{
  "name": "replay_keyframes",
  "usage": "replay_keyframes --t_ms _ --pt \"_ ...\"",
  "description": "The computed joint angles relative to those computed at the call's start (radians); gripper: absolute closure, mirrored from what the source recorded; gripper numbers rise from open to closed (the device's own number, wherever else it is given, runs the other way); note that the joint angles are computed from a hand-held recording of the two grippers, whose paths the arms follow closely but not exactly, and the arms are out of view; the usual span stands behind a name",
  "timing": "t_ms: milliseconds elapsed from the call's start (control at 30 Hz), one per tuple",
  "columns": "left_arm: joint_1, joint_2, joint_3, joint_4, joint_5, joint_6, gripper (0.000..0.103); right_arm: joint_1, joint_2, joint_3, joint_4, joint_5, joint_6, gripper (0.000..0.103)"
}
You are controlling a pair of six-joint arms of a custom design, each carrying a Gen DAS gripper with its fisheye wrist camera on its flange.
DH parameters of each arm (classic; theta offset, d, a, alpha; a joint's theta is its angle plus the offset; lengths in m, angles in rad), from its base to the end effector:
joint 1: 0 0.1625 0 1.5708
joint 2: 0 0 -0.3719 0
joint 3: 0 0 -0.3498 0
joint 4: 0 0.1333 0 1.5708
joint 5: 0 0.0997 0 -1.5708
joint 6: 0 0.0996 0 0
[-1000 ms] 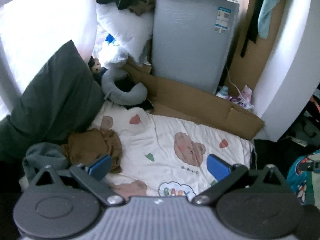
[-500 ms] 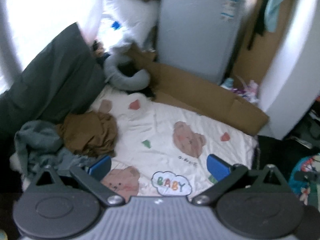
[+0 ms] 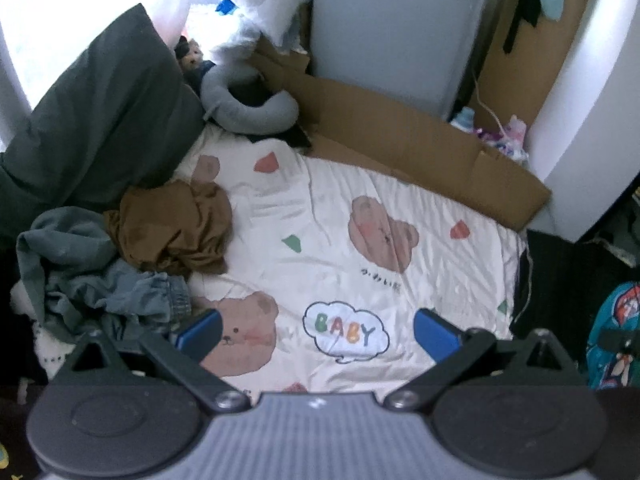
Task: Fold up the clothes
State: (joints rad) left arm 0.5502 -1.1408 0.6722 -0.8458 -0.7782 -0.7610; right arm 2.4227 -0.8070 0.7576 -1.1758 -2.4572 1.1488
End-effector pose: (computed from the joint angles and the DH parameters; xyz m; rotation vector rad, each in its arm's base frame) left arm -0.3585 -0.4595 0.5656 0.4372 2.3534 -0.5839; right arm 0.5480 -0.4050 0.3553 -0.1514 -2.2983 0.7007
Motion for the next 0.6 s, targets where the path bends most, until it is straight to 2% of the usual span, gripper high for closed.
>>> replay_keyframes --t_ms 133,333,600 --pt "0.004 0.008 -0.004 0.0 -0.013 0.025 0.0 0.002 0.002 0.008 -0.003 -0.015 0.002 0.001" --pt "0.001 0.025 -0.016 0.031 0.002 0.029 0.001 0.005 -0.014 0.055 -0.082 -0.014 -0.088 0.001" --pt "-0.015 0.02 0.023 0.01 0.019 0.065 0.001 -0.004 -0.039 0.095 -0.147 0.008 -0.105 0.001"
